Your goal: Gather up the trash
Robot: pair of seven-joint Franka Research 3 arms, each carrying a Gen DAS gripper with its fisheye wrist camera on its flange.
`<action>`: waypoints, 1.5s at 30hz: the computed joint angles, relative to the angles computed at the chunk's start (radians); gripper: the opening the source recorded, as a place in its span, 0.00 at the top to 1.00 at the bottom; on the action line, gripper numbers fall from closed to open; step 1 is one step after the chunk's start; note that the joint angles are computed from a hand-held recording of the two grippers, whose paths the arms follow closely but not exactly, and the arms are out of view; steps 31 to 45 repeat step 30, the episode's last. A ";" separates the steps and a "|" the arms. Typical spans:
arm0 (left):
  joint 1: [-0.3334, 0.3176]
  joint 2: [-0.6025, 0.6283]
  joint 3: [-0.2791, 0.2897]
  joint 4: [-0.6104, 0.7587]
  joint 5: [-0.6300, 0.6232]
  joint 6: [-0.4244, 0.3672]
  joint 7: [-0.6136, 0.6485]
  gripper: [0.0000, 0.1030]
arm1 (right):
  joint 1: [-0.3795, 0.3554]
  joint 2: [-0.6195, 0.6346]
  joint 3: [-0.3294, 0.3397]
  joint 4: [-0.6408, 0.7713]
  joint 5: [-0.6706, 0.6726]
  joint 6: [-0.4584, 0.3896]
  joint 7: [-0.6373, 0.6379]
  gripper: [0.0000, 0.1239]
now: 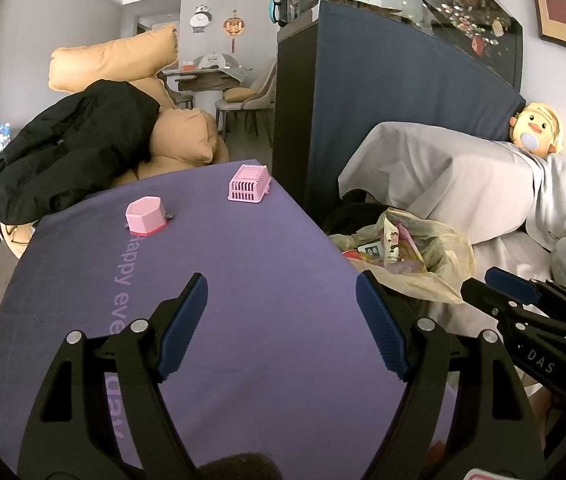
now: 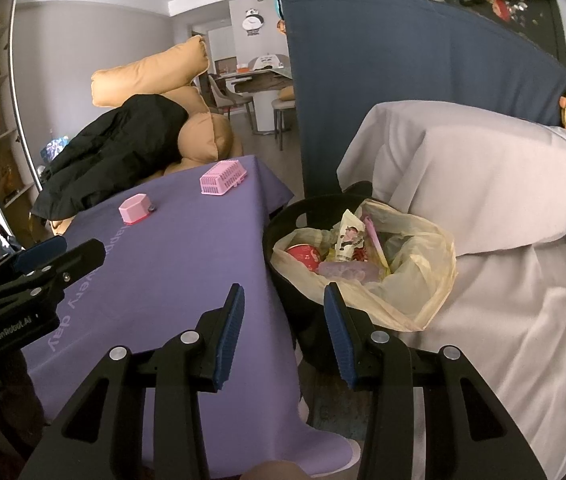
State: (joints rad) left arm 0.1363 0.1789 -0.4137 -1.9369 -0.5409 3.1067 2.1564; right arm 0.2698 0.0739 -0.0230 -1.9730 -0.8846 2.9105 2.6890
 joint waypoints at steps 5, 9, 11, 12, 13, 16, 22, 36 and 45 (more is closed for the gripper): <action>0.000 0.000 0.000 0.000 0.002 -0.002 -0.002 0.29 | 0.000 0.001 0.000 0.000 0.005 0.001 -0.005 0.68; 0.000 -0.001 0.002 0.001 0.001 -0.007 -0.003 0.29 | -0.001 0.000 -0.001 -0.001 0.007 0.002 -0.007 0.68; 0.000 0.000 0.003 0.006 -0.002 -0.016 0.002 0.29 | -0.001 0.000 -0.001 -0.001 0.007 0.002 -0.007 0.68; 0.001 0.002 0.003 0.011 -0.005 -0.021 0.007 0.29 | -0.001 0.001 -0.001 -0.001 0.009 0.003 -0.009 0.68; 0.000 0.001 0.004 0.010 -0.009 -0.022 0.009 0.29 | -0.001 0.000 -0.001 -0.001 0.008 0.003 -0.009 0.68; -0.004 0.001 0.007 0.011 -0.019 -0.022 0.019 0.29 | -0.001 0.001 -0.002 -0.001 0.012 0.004 -0.012 0.68; 0.007 0.007 -0.006 0.027 -0.094 -0.048 0.096 0.29 | -0.002 0.001 -0.003 -0.001 0.013 0.005 -0.016 0.68; -0.048 0.017 0.068 0.039 -0.027 -0.083 0.024 0.29 | -0.004 0.004 -0.010 -0.001 0.018 -0.010 -0.031 0.68; -0.048 0.017 0.068 0.039 -0.027 -0.083 0.024 0.29 | -0.004 0.004 -0.010 -0.001 0.018 -0.010 -0.031 0.68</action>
